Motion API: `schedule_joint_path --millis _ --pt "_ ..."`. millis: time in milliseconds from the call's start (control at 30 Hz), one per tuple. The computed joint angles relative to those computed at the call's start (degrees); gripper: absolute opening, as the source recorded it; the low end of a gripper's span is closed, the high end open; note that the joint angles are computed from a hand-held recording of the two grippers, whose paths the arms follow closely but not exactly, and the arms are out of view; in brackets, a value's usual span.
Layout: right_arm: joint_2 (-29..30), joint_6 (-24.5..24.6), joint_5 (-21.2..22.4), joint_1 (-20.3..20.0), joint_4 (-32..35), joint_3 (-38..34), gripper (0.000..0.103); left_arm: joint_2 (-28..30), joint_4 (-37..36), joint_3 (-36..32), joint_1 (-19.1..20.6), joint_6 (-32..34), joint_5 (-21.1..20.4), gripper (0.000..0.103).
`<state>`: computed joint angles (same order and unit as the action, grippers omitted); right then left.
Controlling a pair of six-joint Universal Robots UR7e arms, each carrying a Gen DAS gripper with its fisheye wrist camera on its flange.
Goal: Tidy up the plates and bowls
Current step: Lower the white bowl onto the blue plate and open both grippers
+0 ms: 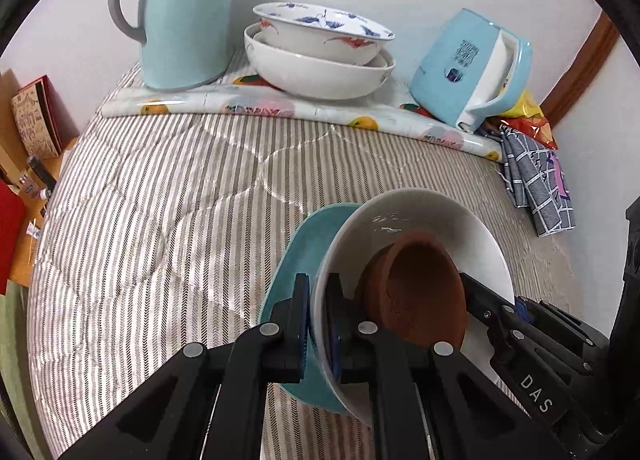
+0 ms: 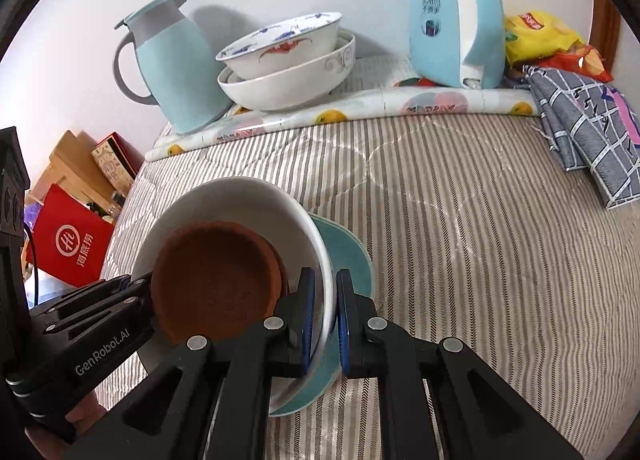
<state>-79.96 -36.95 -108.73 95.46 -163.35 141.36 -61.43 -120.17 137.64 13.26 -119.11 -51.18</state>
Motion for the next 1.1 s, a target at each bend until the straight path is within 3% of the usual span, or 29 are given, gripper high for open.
schedule_joint_path --millis 267,533,667,833,967,1100 --pt "3.47 0.44 -1.28 -0.79 -1.42 -0.37 0.010 0.80 -5.10 2.11 1.54 1.63 -0.31 0.009" --pt "3.20 0.14 1.12 -2.29 1.86 -1.52 0.013 0.38 -9.51 4.25 1.35 2.09 0.53 0.011" --pt "2.86 0.21 1.18 -2.64 2.74 -2.02 0.020 -0.19 -12.95 5.85 1.10 2.76 0.51 0.014" --pt "1.16 -1.10 1.86 -2.59 2.24 -1.46 0.022 -0.31 -11.71 5.43 1.04 2.48 -0.48 0.018" --pt "0.09 -3.23 0.44 -2.31 0.19 -0.26 0.034 -0.78 -10.44 5.34 0.02 1.27 -1.25 0.022" --pt "-2.39 -3.81 1.98 -3.33 2.14 0.41 0.036 -1.28 -6.56 4.39 -1.99 -1.11 -1.96 0.027"
